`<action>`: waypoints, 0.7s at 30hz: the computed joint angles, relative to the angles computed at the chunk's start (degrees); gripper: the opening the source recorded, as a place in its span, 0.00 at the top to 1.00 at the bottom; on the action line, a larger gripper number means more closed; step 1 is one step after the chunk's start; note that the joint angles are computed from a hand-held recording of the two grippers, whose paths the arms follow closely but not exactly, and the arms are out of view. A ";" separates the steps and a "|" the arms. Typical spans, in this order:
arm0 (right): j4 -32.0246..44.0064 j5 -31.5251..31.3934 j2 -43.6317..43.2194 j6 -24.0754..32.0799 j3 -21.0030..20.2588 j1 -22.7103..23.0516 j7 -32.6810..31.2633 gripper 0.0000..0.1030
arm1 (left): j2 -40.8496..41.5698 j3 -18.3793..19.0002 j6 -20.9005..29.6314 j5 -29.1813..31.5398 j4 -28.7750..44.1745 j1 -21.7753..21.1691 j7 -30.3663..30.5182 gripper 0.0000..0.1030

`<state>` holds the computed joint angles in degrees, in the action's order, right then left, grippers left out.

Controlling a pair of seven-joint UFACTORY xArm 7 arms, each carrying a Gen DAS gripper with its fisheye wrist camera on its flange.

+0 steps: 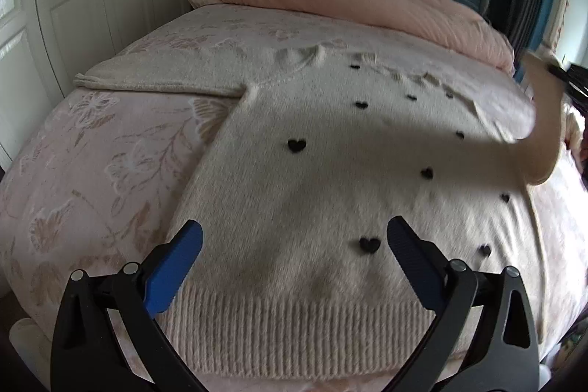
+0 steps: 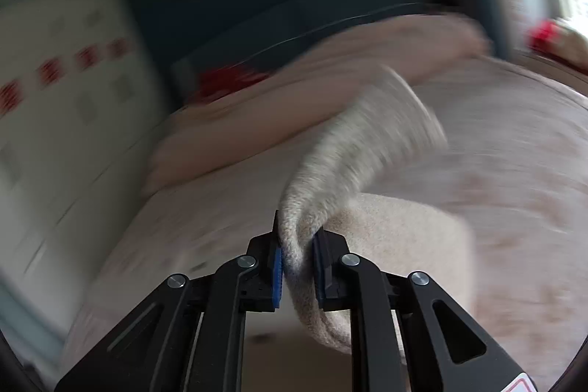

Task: Fold small clothes
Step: 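Grasp a sweater sleeve with the right gripper and fold it across the body, then grasp the other sleeve with the left gripper and fold it across the body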

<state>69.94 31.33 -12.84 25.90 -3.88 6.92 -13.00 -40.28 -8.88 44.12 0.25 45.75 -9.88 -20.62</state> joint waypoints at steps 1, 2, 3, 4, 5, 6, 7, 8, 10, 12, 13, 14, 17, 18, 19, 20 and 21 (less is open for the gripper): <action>0.93 0.88 1.65 0.92 1.41 2.14 -1.28 0.76 | 0.96 0.73 -0.61 -0.95 0.88 -0.31 0.00 0.05; 0.82 -0.38 3.03 0.74 3.70 3.56 -1.48 0.70 | 1.80 1.51 -1.19 -1.94 1.59 -0.66 0.18 0.05; -0.04 -3.15 3.53 -0.14 5.66 4.03 -0.33 0.69 | 3.17 2.55 -1.86 -3.34 2.81 -1.12 0.43 0.05; -1.46 -5.97 3.42 -1.06 7.12 4.21 1.58 0.69 | 5.06 3.92 -2.91 -5.25 4.47 -1.73 0.87 0.05; -4.01 -6.38 2.32 -2.12 7.69 4.67 2.81 0.67 | 6.60 5.00 -3.70 -6.93 5.77 -2.34 1.57 0.05; -6.58 -4.39 0.73 -2.47 6.94 5.44 2.89 0.63 | 8.52 6.09 -4.42 -8.72 7.38 -2.97 2.45 0.05; -9.17 -2.38 -0.99 -2.75 6.07 5.90 3.58 0.55 | 10.66 7.12 -5.12 -10.54 9.11 -3.61 3.59 0.05; -12.87 -2.41 -3.55 -3.50 5.83 5.25 6.32 0.51 | 13.76 8.58 -6.19 -12.91 11.34 -4.54 5.56 0.05; -19.04 -5.25 -8.33 -3.71 5.60 2.87 12.19 0.49 | 19.57 9.60 -6.74 -16.04 15.66 -4.88 8.08 0.05; -22.34 -6.96 -10.76 -1.72 3.81 1.00 16.29 0.49 | 27.85 10.05 -5.77 -19.56 21.76 -4.77 10.10 0.05; -23.32 -6.33 -11.49 -0.51 1.77 0.64 17.29 0.48 | 30.76 9.22 -4.77 -22.43 24.01 -3.56 11.35 0.05; -23.96 -5.57 -12.02 -0.06 0.45 0.70 17.87 0.47 | 34.88 10.68 -3.24 -25.31 27.15 -4.75 11.92 0.05; -25.54 -2.80 -11.48 -1.08 -3.22 0.90 17.91 0.47 | 42.30 8.39 -1.61 -28.16 31.67 -2.20 7.49 0.10; -24.84 -1.45 -10.35 -1.04 -4.19 1.22 17.75 0.47 | 43.61 7.64 -2.28 -27.24 32.20 -1.73 5.08 0.21; -23.95 1.75 -8.71 -1.27 -5.89 2.24 16.95 0.47 | 44.30 6.93 -3.16 -25.33 32.30 -1.40 2.56 0.34; -23.35 5.70 -6.89 -2.04 -7.59 3.22 15.40 0.47 | 44.63 7.39 -5.37 -23.22 31.98 -2.31 -0.05 0.45; -22.15 8.24 -5.17 -2.63 -7.93 3.22 15.06 0.47 | 44.85 5.56 -6.68 -22.81 31.83 -0.83 -0.25 0.72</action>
